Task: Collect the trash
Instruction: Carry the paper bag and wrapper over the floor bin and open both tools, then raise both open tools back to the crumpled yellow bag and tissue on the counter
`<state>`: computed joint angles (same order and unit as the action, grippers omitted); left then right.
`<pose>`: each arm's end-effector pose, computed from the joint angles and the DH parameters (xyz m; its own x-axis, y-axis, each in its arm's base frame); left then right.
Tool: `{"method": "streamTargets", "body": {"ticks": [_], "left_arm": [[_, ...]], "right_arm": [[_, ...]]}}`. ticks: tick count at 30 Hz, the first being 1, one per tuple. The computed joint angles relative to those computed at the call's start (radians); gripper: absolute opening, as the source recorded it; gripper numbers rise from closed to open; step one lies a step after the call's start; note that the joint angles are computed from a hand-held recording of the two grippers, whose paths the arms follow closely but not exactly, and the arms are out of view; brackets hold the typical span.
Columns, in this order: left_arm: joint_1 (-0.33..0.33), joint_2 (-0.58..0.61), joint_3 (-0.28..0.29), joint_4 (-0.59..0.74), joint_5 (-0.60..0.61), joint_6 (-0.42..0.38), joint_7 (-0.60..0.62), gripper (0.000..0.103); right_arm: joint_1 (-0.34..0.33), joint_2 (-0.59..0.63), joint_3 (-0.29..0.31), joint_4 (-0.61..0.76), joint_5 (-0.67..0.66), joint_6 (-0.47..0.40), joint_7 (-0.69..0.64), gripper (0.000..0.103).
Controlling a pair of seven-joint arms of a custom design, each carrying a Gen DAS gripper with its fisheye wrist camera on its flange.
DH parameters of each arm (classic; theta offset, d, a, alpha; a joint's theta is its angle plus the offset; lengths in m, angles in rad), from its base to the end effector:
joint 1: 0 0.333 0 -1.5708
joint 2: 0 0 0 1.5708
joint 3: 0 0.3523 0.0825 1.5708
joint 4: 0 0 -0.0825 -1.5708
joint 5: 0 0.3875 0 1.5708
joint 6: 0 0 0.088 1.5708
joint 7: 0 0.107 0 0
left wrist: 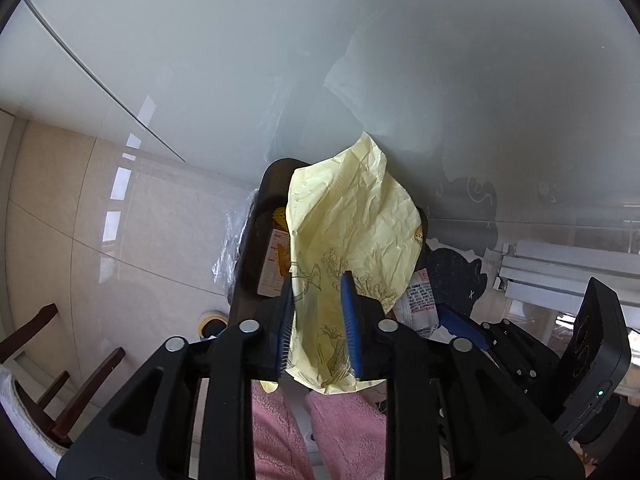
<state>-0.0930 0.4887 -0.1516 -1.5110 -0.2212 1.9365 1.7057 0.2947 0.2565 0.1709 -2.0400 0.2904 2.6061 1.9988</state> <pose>0.6861 -0.1682 0.4126 -0.2593 -0.9256 0.2758 -0.9596 0.2793 0.0350 0.5676 0.2721 0.3836 -0.1638 -0.9242 -0.3451 -0.9647 0.2231 -0.1395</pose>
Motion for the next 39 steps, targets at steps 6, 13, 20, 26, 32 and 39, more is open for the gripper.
{"method": "streamTargets", "body": {"ticks": [6,13,20,26,32,39], "left_arm": [[0.005,0.011,-0.002,0.022,-0.012,-0.008,0.004,0.053],[0.007,-0.014,0.003,0.036,-0.008,-0.016,-0.020,0.074],[0.027,-0.114,0.007,0.011,-0.008,-0.033,0.002,0.095],[0.036,-0.196,0.015,0.040,-0.002,-0.051,-0.015,0.095],[0.044,-0.252,0.006,0.137,-0.032,-0.070,0.009,0.095],[0.038,-0.199,-0.010,0.391,-0.073,-0.118,0.020,0.095]], "right_arm": [[0.002,-0.018,-0.006,-0.011,-0.007,0.002,0.027,0.071],[0.013,-0.064,-0.020,-0.015,-0.054,-0.022,0.048,0.093],[0.037,-0.164,-0.035,0.008,-0.115,-0.049,0.054,0.100],[0.057,-0.243,-0.048,0.071,-0.180,-0.093,0.074,0.100],[0.065,-0.329,-0.058,0.135,-0.257,-0.127,0.112,0.100],[0.042,-0.367,-0.064,0.236,-0.413,-0.142,0.165,0.100]]}}
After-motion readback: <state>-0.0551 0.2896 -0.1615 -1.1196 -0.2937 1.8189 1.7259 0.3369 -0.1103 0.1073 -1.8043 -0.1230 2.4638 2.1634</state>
